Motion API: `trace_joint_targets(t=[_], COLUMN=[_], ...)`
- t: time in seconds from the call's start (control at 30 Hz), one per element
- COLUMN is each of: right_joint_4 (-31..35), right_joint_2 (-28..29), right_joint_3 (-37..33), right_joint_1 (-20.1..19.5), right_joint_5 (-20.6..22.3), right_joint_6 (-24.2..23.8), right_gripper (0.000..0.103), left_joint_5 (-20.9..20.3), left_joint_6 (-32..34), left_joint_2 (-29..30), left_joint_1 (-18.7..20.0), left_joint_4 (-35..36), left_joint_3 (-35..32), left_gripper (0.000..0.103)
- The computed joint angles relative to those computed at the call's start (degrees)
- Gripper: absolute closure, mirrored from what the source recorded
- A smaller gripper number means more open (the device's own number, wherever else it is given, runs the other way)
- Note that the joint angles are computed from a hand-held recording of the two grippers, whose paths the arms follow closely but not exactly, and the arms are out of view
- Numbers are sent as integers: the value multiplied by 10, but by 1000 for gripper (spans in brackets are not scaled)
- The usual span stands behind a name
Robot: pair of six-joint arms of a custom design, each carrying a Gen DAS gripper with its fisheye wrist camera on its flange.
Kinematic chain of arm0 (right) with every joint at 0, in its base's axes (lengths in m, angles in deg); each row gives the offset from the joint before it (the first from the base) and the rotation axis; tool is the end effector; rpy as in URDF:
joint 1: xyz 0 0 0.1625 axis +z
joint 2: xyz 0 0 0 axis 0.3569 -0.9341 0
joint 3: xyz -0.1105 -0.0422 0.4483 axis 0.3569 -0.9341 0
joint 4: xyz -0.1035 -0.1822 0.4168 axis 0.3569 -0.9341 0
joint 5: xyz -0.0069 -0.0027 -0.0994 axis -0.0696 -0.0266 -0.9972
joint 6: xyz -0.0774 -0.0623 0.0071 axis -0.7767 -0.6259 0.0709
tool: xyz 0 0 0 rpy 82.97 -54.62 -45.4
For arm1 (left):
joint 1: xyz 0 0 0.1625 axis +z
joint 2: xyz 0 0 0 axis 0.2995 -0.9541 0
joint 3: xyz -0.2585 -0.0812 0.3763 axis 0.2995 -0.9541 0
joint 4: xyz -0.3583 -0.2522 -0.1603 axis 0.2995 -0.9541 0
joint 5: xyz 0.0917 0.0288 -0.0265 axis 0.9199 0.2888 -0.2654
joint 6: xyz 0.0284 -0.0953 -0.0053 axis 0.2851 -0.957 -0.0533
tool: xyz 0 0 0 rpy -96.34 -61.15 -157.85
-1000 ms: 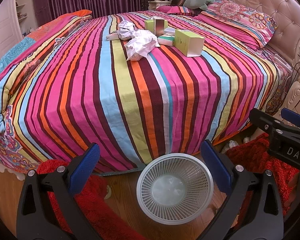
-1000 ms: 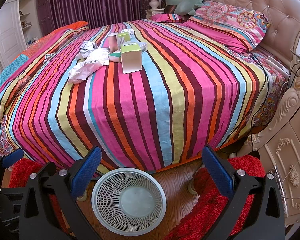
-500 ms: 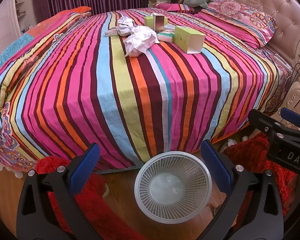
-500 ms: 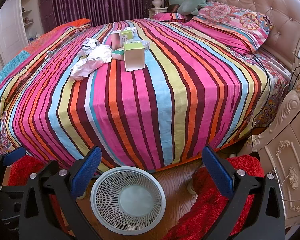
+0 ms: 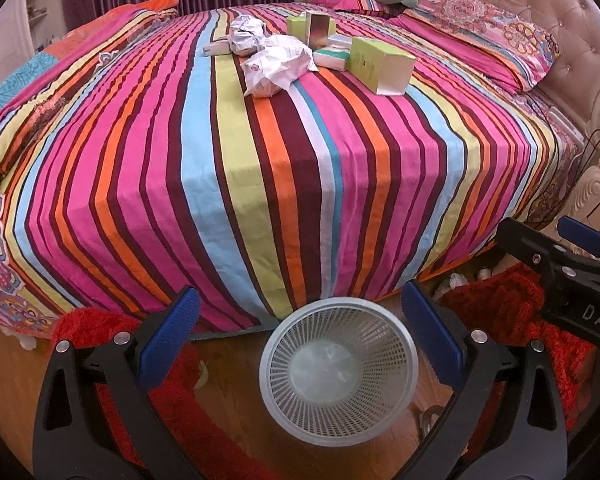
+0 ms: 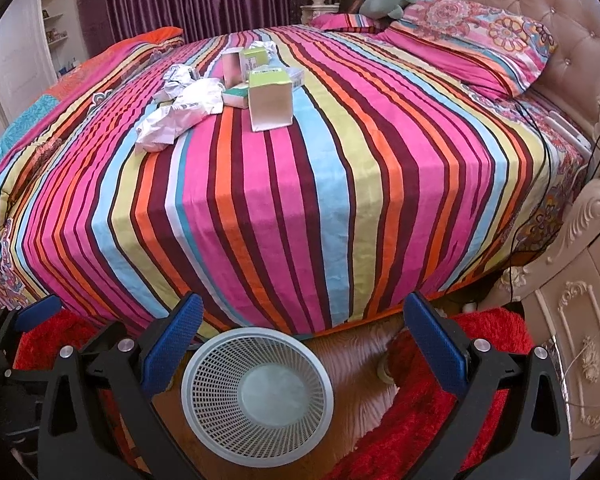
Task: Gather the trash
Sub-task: 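Grasp the white plastic packet with the left tool while the right tool grasps the lime-green box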
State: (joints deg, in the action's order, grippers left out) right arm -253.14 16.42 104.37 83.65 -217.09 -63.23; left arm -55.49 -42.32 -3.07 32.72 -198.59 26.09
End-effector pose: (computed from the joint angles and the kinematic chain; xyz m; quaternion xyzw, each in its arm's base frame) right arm 0.2073 -0.5924 0.2399 -0.0265 -0.8345 0.3779 0.4002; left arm -0.2897 -0.6501 0.1836 0.3061 0.8915 -0.1903 0.2744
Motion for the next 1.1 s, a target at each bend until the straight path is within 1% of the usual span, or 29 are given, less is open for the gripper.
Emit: trace_joint_targets(t=[0.1, 0.23, 0.37, 0.57, 0.63, 0.77, 0.87, 0.93, 1.1], right_joint_4=[-8, 2, 25, 26, 29, 40, 48, 66, 114], right_joint_2=[2, 4, 5, 19, 22, 28, 41, 51, 69], right_joint_3=[-8, -23, -41, -79, -96, -128, -160, -184, -232], right_joint_1=[-3, -10, -21, -29, -33, -41, -44, -48, -59], right_joint_5=[12, 31, 61, 80, 94, 122, 130, 132, 146], right_joint_6=[-22, -44, -46, -69, -69, -59, -68, -72, -59], right_gripper=[6, 6, 6, 6, 6, 6, 6, 6, 6], left_joint_5=[-8, -6, 0, -15, -16, 1, 0, 4, 4], left_joint_6=[11, 30, 35, 30, 34, 57, 59, 59, 65], left_joint_2=[6, 23, 48, 88, 104, 143, 171, 189, 229], left_joint_1=[4, 8, 15, 25, 27, 27, 31, 33, 41], left_joint_4=[-16, -23, -15, -14, -16, -23, -13, -2, 23], left_joint_3=[-10, -35, -70, -139, -165, -220, -263, -292, -356], left_gripper=[6, 6, 6, 6, 6, 6, 6, 6, 6])
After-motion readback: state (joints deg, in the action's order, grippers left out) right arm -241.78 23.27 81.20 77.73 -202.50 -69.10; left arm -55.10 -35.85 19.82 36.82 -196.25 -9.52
